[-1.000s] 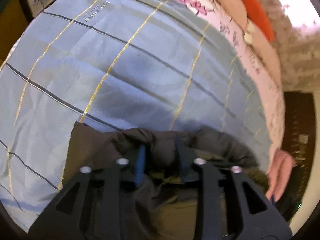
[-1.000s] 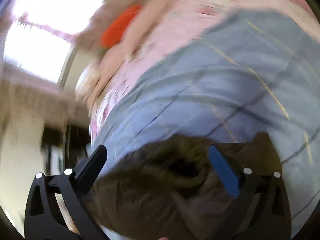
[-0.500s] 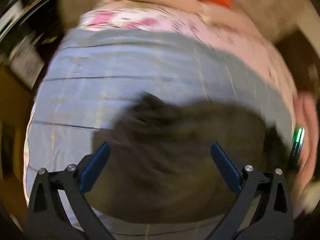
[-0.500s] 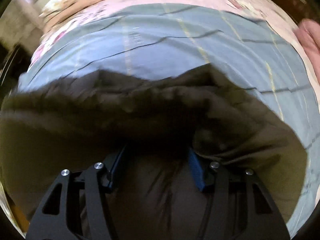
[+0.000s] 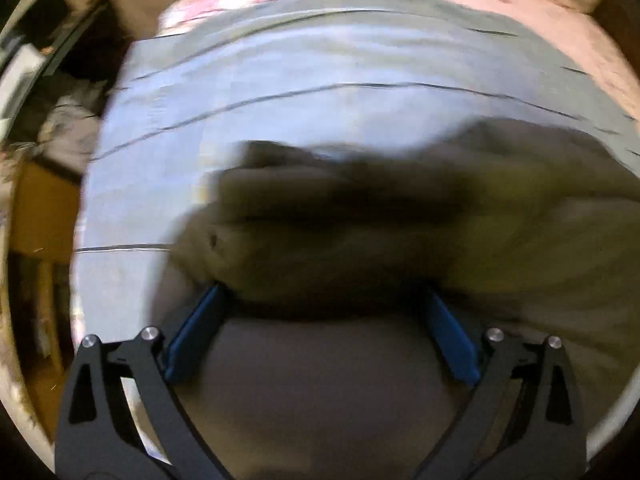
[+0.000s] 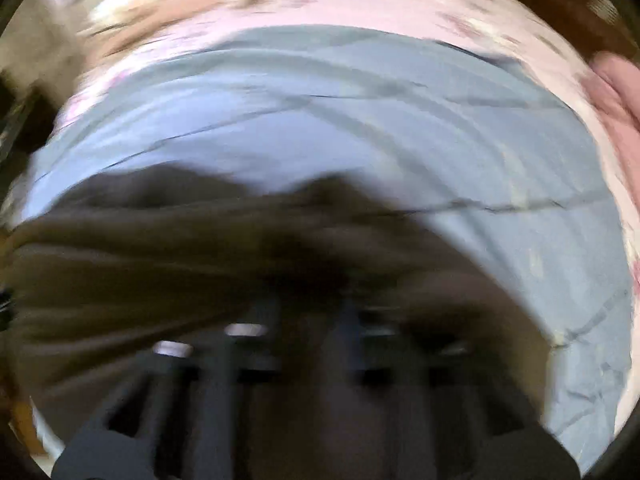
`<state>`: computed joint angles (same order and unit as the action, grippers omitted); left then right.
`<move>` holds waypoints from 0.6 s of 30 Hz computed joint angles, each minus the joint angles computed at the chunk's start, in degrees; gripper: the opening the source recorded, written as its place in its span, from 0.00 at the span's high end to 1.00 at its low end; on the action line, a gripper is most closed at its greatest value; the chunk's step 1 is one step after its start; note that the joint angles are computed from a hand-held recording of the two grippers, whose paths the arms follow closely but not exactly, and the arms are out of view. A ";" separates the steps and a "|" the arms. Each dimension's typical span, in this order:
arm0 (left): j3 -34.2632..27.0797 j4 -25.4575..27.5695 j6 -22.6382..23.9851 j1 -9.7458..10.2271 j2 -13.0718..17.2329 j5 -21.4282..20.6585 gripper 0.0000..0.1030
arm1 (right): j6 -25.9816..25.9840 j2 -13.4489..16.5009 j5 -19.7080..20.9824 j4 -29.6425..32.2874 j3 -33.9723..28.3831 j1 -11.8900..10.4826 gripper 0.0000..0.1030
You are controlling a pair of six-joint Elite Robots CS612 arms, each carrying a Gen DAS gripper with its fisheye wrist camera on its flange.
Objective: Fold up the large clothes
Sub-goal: 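Release the jacket and smooth the folded bundle flat with both tools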
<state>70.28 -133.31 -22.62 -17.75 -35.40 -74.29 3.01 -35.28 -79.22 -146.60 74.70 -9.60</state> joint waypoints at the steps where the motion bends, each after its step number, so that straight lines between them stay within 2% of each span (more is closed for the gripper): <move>1: -1.08 1.60 -0.74 0.33 0.73 0.88 0.03 | 0.80 0.25 1.96 0.85 -0.21 -0.57 1.00; 2: -1.64 2.54 -1.14 0.54 1.09 0.45 0.03 | -0.50 0.30 1.52 1.67 -0.37 -0.50 1.00; 3: -2.34 3.40 -1.16 0.66 1.57 0.17 0.03 | -3.76 0.14 -1.32 1.56 -0.41 0.21 1.00; 4: -2.51 3.70 -0.78 0.47 1.70 1.26 0.03 | -4.63 -0.16 -3.02 0.85 -0.14 0.61 1.00; 6: -1.86 3.42 -0.68 0.16 1.27 4.11 0.07 | -0.48 -0.73 -1.42 -0.15 0.51 -0.05 1.00; 7: -0.82 2.64 -2.38 0.39 0.39 3.90 0.12 | 2.90 -1.57 0.57 -1.23 1.63 -0.74 1.00; 8: 0.93 0.78 -3.88 0.70 -0.94 3.02 0.21 | 3.87 -1.96 1.28 -2.25 2.10 -0.89 0.98; 10: 4.28 -3.94 -4.74 0.57 -3.55 1.78 0.21 | 1.95 -3.28 3.15 -5.82 3.61 -0.78 0.68; 11: 5.31 -6.02 -4.30 0.49 -4.34 0.70 0.14 | 0.46 -3.89 4.52 -8.17 4.37 -0.44 0.38; 12: 6.74 -8.81 -3.50 0.15 -5.43 -1.00 0.08 | -0.05 -3.99 4.83 -9.59 4.47 -0.11 0.21; 13: 7.61 -10.63 -2.79 -0.27 -6.15 -2.48 0.07 | -0.17 -4.21 4.51 -11.43 4.58 0.48 0.19; 14: 7.95 -11.61 -1.88 -0.67 -6.50 -3.99 0.07 | 0.41 -4.12 6.25 -11.90 4.14 0.61 0.19; 16: 7.69 -11.82 -0.28 -1.53 -6.49 -7.33 0.07 | 3.28 -3.15 13.16 -11.68 2.42 0.00 0.19; 18: 7.87 -12.93 1.29 -2.28 -6.33 -10.69 0.07 | 6.70 -2.26 16.97 -10.88 0.61 -0.72 0.19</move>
